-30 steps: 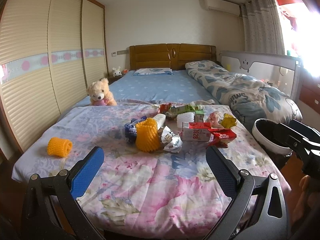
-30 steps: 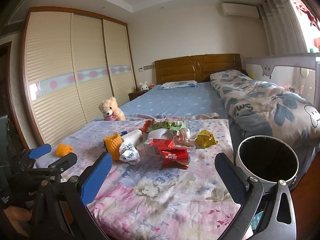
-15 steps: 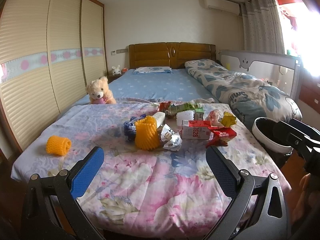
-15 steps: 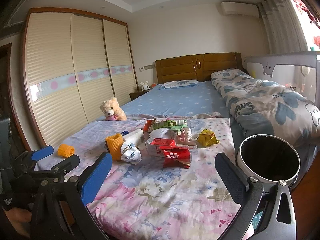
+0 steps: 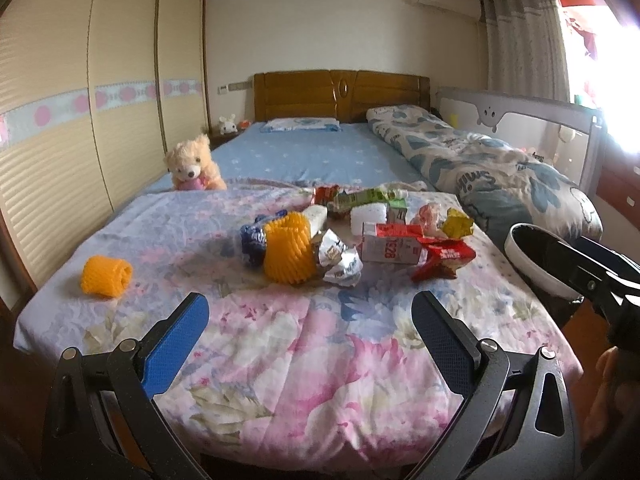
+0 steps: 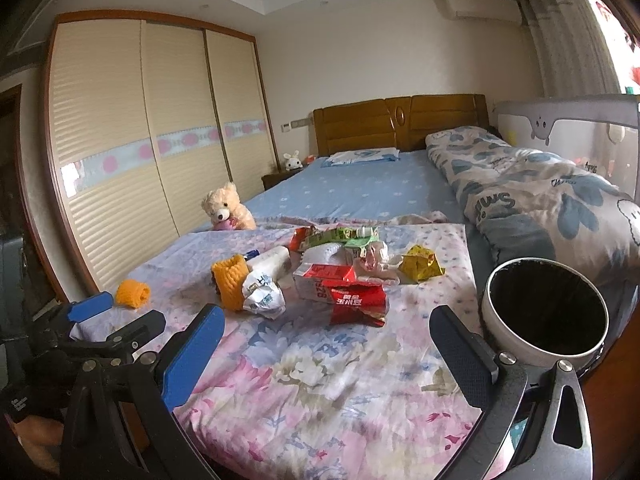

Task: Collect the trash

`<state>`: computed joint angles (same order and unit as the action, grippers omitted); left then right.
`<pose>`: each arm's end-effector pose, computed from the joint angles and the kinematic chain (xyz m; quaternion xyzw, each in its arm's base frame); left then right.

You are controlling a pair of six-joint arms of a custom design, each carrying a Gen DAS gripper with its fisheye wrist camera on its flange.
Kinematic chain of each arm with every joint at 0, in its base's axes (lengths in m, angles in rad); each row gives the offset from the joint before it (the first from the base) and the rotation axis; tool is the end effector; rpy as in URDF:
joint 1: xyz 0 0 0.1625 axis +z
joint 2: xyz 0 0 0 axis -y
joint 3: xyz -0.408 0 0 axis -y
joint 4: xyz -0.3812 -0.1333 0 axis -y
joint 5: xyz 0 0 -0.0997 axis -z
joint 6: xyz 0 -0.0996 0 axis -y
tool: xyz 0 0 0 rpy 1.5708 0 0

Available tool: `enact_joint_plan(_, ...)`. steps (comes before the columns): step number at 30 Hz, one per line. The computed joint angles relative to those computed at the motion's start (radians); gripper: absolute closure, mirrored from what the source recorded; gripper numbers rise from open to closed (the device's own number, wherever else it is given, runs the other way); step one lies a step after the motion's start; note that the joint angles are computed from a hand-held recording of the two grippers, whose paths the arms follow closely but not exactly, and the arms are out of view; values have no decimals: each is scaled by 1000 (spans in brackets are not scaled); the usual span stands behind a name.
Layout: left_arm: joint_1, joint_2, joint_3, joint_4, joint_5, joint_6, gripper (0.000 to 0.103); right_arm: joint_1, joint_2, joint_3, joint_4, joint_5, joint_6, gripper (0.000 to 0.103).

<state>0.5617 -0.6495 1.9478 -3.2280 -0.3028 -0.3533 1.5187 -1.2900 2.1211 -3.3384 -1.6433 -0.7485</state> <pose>-0.3280 -0.4763 0.0493 0.1552 0.7845 -0.4788 0.3622 0.0994 -0.5150 0.2944 0.2889 -0.8438 0.4028 0.2055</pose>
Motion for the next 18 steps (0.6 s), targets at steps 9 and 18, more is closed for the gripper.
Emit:
enact_joint_plan(9, 53, -21, -30, 112, -58, -35, 3, 0, 43, -70, 69, -57, 27, 1)
enact_joint_plan(18, 138, -4, -130, 205, -156, -33, 12, -6, 130, -173, 154, -130, 52, 6)
